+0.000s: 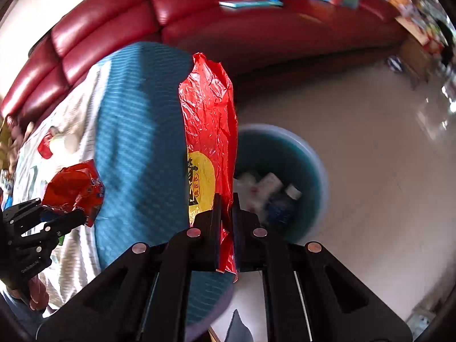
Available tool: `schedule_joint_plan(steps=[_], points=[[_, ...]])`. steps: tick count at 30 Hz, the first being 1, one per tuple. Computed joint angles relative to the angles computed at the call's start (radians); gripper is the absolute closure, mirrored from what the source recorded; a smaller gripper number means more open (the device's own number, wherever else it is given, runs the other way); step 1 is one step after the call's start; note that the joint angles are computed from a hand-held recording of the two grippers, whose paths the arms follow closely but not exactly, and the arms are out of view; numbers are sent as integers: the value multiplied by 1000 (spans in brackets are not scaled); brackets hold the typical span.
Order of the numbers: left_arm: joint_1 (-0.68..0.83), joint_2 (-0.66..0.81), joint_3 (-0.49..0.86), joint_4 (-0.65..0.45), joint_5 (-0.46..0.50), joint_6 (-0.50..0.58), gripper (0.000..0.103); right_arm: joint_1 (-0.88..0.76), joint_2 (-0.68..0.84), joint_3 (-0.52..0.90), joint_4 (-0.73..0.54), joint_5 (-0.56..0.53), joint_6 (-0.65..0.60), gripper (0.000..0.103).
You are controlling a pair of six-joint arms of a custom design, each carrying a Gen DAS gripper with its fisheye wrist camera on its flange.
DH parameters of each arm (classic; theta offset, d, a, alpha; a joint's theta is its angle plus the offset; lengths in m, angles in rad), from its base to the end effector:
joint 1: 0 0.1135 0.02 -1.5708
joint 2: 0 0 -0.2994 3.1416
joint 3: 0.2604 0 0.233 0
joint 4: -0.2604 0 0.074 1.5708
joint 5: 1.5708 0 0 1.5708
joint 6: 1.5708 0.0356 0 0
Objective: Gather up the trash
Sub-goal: 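Carry both packets to the teal bin and open the right tool to drop the chip bag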
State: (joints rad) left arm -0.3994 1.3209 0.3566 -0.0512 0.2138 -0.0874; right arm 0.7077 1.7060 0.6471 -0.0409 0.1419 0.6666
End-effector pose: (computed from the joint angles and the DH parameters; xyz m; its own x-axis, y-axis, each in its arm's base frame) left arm 0.1638 -0.0773 0.1604 -0.8220 0.2544 -0.5094 0.4129 0.8824 -0.2256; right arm 0.2103 0.1733 0.1459 -0.8999 0.0356 -0.4346 -0.0488 0.9822 0.1815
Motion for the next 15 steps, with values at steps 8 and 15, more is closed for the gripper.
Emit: schedule_joint_plan(steps=[8,15], points=[[-219,271,139,99,-83,-114,81,-171,84,-121,174,-107,-80,95],[-253,419,233,126,-80,-134,81,-241,218,-122,267,-179,-119,68]])
